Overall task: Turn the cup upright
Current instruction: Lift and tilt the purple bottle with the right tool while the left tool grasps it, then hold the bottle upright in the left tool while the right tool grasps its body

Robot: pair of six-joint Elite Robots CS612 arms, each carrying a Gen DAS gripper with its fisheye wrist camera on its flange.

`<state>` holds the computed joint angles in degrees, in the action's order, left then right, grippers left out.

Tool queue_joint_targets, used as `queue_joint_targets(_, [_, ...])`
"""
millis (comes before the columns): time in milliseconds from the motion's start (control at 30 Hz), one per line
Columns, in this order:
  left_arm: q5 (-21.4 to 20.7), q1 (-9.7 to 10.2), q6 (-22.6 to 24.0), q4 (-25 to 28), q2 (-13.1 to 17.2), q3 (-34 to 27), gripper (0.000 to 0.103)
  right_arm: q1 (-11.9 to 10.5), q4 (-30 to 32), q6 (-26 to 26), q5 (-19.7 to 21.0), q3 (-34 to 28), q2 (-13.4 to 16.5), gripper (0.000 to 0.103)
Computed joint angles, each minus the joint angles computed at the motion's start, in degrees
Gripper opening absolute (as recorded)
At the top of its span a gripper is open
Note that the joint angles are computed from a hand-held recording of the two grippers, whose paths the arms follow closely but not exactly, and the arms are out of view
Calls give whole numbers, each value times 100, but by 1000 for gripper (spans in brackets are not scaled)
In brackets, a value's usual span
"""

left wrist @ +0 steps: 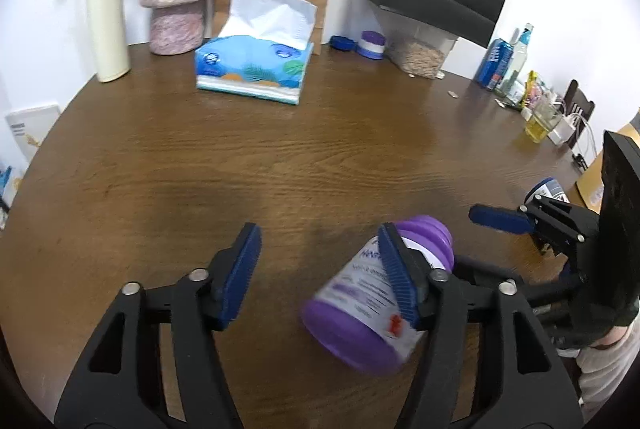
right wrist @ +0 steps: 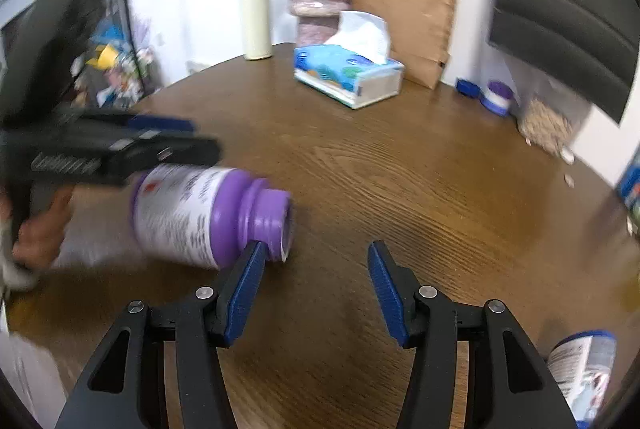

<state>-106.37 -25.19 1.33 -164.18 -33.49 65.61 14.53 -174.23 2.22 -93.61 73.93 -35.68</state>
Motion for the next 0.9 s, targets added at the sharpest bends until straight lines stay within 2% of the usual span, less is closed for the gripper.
queue_joint_targets(100, [-530,65,118,-106,-76,97,67,-2,-148,147,11,32,-5,59])
queue_joint_targets(167, [-1154,132,173,-127,-74,72,88,-2,-241,223,-57,106,-54,59])
queue_joint_targets(200, [-1422,149,228,-23,-50,13,89,-4,-279,243,-88,144,-80,59])
queue_joint_targets(267, [-1518,100,658,694,-44,-137,89,1,-374,257,-260,273,-171,59])
queue_joint_targets(300, [-1478,63,973,1172,-30,-245,89,7,-397,257,-341,313,-195,59])
queue_joint_targets(333, [-1266,-6,1327,1698,5,-377,90,7,-452,279,-435,412,-253,59])
queue_joint_targets(400, [-881,-86,1567,2152,74,-543,85,-12,-532,389,-463,580,-349,59])
queue_joint_targets(433, [-734,-103,1490,2221,137,-626,62,-24,-567,442,-444,668,-400,59])
queue_joint_targets(500, [-785,-84,1418,2297,201,-729,60,-26,-642,480,-469,825,-491,59])
queue_joint_targets(633, [-739,-77,1254,1710,70,-439,60,2,-687,442,-504,946,-594,59])
queue_joint_targets(733, [-814,-23,988,847,-100,-95,60,30,-860,502,-443,968,-636,59])
queue_joint_targets(767, [-777,-9,874,387,-181,69,60,27,-1023,580,-310,989,-658,59])
queue_joint_targets(800, [-734,3,792,35,-234,176,60,8,-1237,691,-78,1011,-676,59])
queue_joint_targets(833, [-630,8,635,-557,-287,344,60,-30,-1495,845,251,1035,-689,59])
queue_joint_targets(867, [-415,7,488,-1157,-366,523,60,-84,-1783,1080,696,1030,-687,65])
queue_joint_targets(900, [-322,2,414,-1542,-395,640,60,-127,-1940,1287,1048,1002,-684,70])
